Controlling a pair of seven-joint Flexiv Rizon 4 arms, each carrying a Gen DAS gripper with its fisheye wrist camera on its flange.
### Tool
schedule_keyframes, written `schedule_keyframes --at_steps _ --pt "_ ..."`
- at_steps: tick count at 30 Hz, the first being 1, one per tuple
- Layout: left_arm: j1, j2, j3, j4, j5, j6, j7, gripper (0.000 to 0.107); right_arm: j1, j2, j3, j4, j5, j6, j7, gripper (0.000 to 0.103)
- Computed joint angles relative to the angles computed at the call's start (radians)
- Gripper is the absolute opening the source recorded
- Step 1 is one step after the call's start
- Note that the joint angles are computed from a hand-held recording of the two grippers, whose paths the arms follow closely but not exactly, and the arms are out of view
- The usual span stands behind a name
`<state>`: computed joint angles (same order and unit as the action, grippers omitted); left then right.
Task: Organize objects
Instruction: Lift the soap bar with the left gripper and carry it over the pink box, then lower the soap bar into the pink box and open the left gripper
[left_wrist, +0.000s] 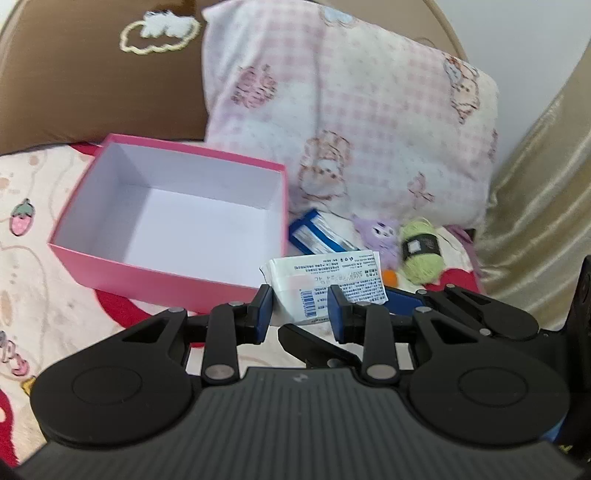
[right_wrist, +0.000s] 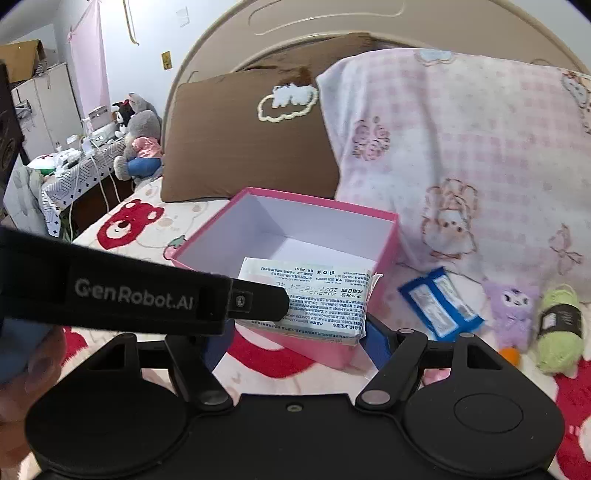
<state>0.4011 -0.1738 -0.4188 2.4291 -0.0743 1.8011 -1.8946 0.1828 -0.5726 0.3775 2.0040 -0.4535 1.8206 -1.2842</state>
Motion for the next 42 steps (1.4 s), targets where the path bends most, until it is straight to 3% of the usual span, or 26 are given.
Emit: schedule_keyframes --at_steps 4,6,8,11,16,20,24,27,31,37,42 --pt "0.141 0.0 -0.1 0.022 0.023 0.012 -0.034 0.031 0.044 -0.013 -0.02 -0.028 0.0 -0.009 -0.01 0.076" --pt "0.165 -0.009 -0.101 0.02 0.034 0.017 -0.046 0.032 0.001 -0.037 0.039 -0.058 -0.025 -0.043 -0.02 0.075" --pt "0.25 -0.02 -0.167 0.021 0.055 0.017 -0.06 0.032 -0.015 -0.058 0.072 -0.09 -0.026 -0.074 -0.03 0.075" --pt "0.278 -0.039 -0.168 0.005 0.075 0.017 -0.064 0.032 0.011 -0.077 0.062 -0.131 -0.012 -0.096 -0.055 0.073" --pt "0.278 -0.079 -0.128 -0.036 0.076 0.018 -0.049 0.033 -0.026 -0.149 0.15 -0.245 0.021 -0.189 -0.112 0.068" --pt "0.188 -0.122 -0.011 -0.097 0.065 0.026 -0.019 0.032 -0.02 -0.206 0.182 -0.356 0.056 -0.271 -0.156 0.062" --pt "0.164 -0.171 0.031 -0.17 0.049 -0.01 0.038 0.033 0.01 -0.261 0.182 -0.471 0.092 -0.349 -0.194 0.06" --pt "0.065 -0.218 0.137 -0.25 0.01 -0.043 0.1 0.034 0.021 -0.32 0.202 -0.58 0.124 -0.447 -0.228 0.059" --pt "0.092 -0.313 0.092 -0.342 -0.034 -0.085 0.187 0.035 0.102 -0.366 0.111 -0.687 0.161 -0.494 -0.191 0.059" --pt "0.217 -0.43 -0.04 -0.367 -0.082 -0.061 0.254 0.036 0.147 -0.444 0.09 -0.831 0.232 -0.617 -0.222 0.055" --pt "0.196 -0.493 0.003 -0.42 -0.095 -0.076 0.283 0.035 0.195 -0.503 0.056 -0.935 0.281 -0.694 -0.247 0.048"
